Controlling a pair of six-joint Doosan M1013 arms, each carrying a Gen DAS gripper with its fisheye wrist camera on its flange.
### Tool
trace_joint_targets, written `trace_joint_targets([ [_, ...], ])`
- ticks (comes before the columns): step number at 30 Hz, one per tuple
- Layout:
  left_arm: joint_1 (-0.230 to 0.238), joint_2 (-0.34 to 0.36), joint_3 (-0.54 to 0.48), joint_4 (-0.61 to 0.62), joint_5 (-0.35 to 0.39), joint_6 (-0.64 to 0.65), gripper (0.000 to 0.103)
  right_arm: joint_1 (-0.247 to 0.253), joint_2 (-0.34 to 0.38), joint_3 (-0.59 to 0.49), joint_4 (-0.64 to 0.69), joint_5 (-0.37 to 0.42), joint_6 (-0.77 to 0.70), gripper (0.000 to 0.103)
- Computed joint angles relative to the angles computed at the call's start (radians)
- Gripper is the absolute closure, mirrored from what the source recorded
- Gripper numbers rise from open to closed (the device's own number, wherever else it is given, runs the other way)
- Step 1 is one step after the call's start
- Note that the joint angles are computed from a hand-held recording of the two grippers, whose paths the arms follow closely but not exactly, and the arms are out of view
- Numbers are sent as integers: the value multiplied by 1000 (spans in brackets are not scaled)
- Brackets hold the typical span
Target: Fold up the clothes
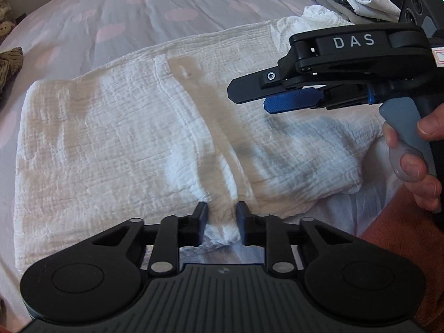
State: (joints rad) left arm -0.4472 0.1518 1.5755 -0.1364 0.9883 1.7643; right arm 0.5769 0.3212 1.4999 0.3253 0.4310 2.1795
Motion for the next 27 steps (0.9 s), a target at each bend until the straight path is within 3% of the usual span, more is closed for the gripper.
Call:
trace_joint_targets([
  [2, 12, -8, 0, -42, -15, 4, 94, -3, 3, -3, 12, 14, 3, 41],
  [4, 44, -12, -12, -168, 2, 55, 94, -3, 4, -4, 30, 14, -19, 41],
  [7, 56, -6, -31, -213, 36, 85, 94, -2, 7, -7, 48, 14, -41, 41],
  [14, 35, 20, -36, -124, 65, 3, 92, 2, 11, -14, 39, 32, -43, 41],
  [17, 30, 18, -35, -106, 60, 2, 87, 9, 20, -34, -8, 68, -29, 38],
  [19, 31, 19, -39, -97, 64, -4, 82, 13, 29, -53, -60, 109, 9, 27],
  [23, 32, 15, -47, -81, 72, -12, 74, 13, 46, -80, -94, 183, 42, 27],
  [27, 36, 6, -56, -68, 61, -17, 56, 13, 52, -88, -73, 202, 18, 25],
])
